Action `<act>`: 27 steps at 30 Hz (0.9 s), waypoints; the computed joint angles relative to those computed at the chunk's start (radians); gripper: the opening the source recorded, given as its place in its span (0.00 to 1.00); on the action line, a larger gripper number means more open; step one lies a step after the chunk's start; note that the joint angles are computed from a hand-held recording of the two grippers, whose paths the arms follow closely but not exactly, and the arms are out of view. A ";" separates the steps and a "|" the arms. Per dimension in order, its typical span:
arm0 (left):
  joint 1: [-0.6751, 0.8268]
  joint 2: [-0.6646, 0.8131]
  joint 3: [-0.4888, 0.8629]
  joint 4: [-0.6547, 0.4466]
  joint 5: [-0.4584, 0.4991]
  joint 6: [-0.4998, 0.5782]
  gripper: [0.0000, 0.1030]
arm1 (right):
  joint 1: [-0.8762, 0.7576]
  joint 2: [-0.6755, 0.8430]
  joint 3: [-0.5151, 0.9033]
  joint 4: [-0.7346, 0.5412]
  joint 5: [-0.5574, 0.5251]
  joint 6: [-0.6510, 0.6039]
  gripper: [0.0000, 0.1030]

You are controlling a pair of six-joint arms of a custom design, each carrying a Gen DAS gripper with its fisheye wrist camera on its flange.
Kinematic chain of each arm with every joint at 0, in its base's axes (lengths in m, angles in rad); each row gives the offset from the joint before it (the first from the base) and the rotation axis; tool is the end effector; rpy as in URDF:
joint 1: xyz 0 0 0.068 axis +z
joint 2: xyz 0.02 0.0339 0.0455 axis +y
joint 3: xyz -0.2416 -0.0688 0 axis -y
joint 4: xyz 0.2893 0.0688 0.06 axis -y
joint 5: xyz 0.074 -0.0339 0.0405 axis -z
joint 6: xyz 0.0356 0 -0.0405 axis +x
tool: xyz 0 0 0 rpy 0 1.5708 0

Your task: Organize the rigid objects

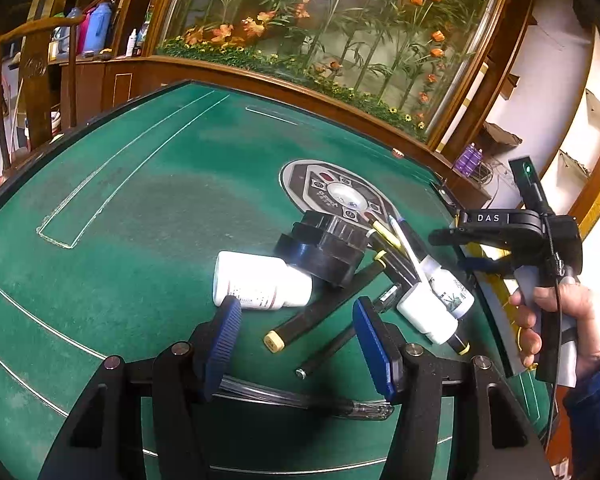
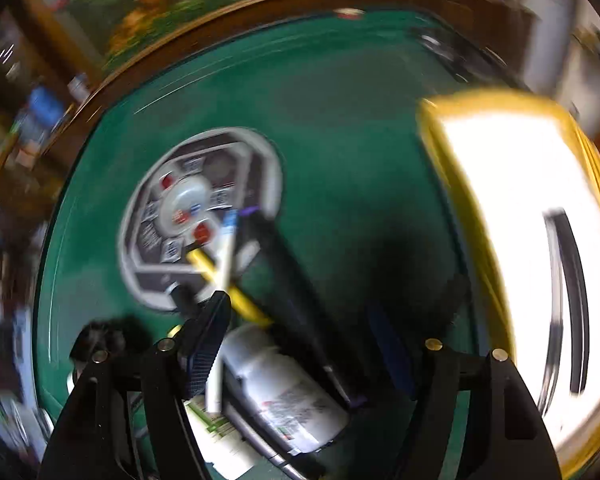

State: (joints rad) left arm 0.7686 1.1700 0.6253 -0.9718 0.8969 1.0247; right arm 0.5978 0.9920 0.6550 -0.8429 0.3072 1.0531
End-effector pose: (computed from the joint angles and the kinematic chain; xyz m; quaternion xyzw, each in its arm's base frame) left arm 0.1699 0.1256 0.1413 0.1267 0.8919 -0.2514 0.3539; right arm 0.1894 0.1160 0.1769 0.2477 0.9377 0.0392 0.2405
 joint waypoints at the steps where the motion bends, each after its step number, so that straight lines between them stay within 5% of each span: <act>1: -0.003 -0.004 -0.003 0.002 -0.005 -0.004 0.60 | 0.010 0.004 0.009 -0.014 0.022 0.004 0.69; 8: -0.016 -0.002 -0.002 0.017 -0.026 -0.037 0.60 | -0.082 -0.098 -0.049 -0.130 -0.054 0.104 0.68; 15: -0.015 0.005 0.000 0.019 -0.029 -0.036 0.60 | -0.022 -0.097 -0.040 -0.188 -0.014 0.235 0.67; 20: -0.018 0.005 0.002 0.021 -0.031 -0.044 0.60 | -0.070 0.036 0.014 -0.149 -0.001 0.167 0.73; 24: -0.019 0.006 0.002 0.023 -0.033 -0.048 0.60 | -0.094 0.206 0.100 -0.117 0.009 0.103 0.89; 27: -0.019 0.008 0.003 0.023 -0.032 -0.050 0.60 | -0.112 0.171 0.071 -0.033 -0.024 0.073 0.91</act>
State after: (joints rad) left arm 0.7500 1.1776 0.6281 -0.9487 0.8651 0.9747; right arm 0.4853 1.1634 0.7257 -0.8758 0.2828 1.1263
